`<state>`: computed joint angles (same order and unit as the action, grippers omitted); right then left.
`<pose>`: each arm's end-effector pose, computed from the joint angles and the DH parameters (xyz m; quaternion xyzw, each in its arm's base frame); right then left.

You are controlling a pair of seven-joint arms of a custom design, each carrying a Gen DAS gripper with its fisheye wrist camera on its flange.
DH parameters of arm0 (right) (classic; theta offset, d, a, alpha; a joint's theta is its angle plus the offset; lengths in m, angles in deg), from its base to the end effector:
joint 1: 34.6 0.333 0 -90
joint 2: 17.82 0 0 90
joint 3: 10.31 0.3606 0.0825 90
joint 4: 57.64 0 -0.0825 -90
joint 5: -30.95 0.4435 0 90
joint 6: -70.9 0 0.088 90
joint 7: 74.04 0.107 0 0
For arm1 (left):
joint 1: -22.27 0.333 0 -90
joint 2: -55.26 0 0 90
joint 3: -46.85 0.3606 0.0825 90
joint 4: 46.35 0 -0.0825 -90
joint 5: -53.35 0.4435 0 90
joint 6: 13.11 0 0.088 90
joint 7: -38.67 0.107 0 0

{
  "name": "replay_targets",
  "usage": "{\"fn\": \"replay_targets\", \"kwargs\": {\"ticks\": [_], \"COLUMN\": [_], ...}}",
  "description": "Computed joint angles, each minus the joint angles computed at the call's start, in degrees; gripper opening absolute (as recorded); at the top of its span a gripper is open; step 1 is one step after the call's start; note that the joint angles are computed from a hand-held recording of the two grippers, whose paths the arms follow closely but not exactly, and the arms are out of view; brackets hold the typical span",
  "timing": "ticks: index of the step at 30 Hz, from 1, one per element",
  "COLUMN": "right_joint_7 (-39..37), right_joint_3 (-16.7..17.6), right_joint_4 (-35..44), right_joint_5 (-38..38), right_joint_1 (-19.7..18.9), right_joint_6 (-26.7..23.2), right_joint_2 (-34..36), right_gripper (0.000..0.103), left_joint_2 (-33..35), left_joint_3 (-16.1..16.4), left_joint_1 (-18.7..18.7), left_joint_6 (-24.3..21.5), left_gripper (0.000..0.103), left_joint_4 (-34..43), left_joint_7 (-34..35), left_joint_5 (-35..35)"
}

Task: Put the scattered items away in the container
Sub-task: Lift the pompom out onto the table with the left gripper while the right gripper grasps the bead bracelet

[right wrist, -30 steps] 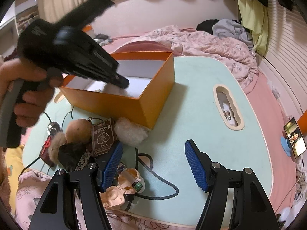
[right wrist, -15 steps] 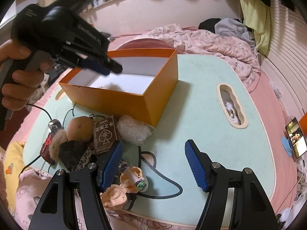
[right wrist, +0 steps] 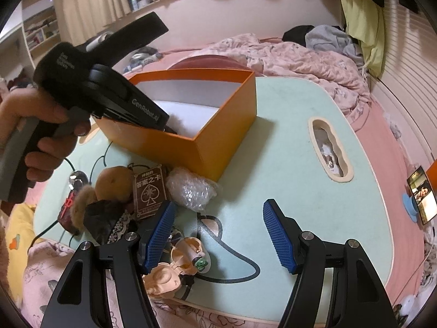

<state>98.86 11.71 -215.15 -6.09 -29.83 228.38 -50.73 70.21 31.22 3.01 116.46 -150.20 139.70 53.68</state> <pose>0.3640 0.2068 0.4267 -0.4999 0.7849 -0.2528 0.2647 0.5873 -0.3930 0.4364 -0.3790 0.9196 -0.1000 0.0272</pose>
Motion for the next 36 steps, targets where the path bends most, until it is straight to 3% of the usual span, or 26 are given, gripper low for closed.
{"fn": "replay_targets", "kwargs": {"ticks": [5,10,13,15,18,19,20,21,23,26,30,33,36], "right_joint_7": [0.61,0.11,-1.53,-4.28,-8.32,-9.15,-9.95,-10.61,-11.0,-10.86,-15.54,-20.9,-34.87], "right_joint_3": [-0.05,-0.6,-2.12,-3.83,-3.79,-2.76,-2.28,-2.94,-4.29,-4.57,-8.48,-8.93,-16.79], "right_joint_4": [-0.18,-0.43,-0.68,-0.68,1.28,2.41,3.53,3.94,4.16,5.15,5.12,10.06,18.2], "right_joint_5": [-0.19,0.12,0.82,2.7,4.81,4.63,4.32,4.47,5.16,5.54,9.61,11.65,23.38], "right_joint_1": [-0.34,-0.24,-0.07,0.47,-0.24,-1.2,-1.74,-1.5,-1.32,-1.32,2.69,3.39,11.24], "right_joint_6": [0.29,1.1,5.49,9.77,9.43,7.39,5.3,5.1,6.17,3.34,7.51,6.63,3.52], "right_joint_2": [-0.04,-0.36,0.46,2.03,4.91,5.73,6.67,7.35,8.18,8.23,7.34,9.15,16.15], "right_gripper": [0.068,0.068,0.068,0.068,0.065,0.06,0.048,0.048,0.048,0.048,0.048,0.049,0.056], "left_joint_2": [-3.28,-11.61,-16.25,-19.71,-22.13,-22.64,-23.14,-23.15,-22.17,-20.73,-20.15,-20.54,-20.13], "left_joint_3": [-0.93,-0.91,1.58,3.44,5.32,5.6,5.85,6.19,7.44,8.47,8.11,7.52,7.01], "left_joint_1": [2.44,6.08,7.05,7.2,7.5,7.68,7.92,8.05,8.05,8.19,8.54,8.57,8.32], "left_joint_6": [4.42,7.85,8.29,10.94,16.93,18.65,20.36,21.66,21.81,19.86,18.47,18.7,20.59], "left_gripper": [0.031,0.031,0.031,0.031,0.031,0.031,0.031,0.031,0.031,0.031,0.031,0.031,0.031], "left_joint_4": [-3.68,-9.65,-13.05,-16.79,-21.32,-22.65,-24.18,-25.22,-25.67,-25.67,-26.48,-27.54,-28.33], "left_joint_7": [3.96,17.03,25.92,29.21,28.88,27.55,26.11,25.15,25.21,27.23,30.39,31.24,30.95], "left_joint_5": [-7.69,-26.22,-36.41,-40.42,-40.48,-39.07,-37.35,-36.09,-36.56,-40.8,-43.99,-44.44,-43.58]}}
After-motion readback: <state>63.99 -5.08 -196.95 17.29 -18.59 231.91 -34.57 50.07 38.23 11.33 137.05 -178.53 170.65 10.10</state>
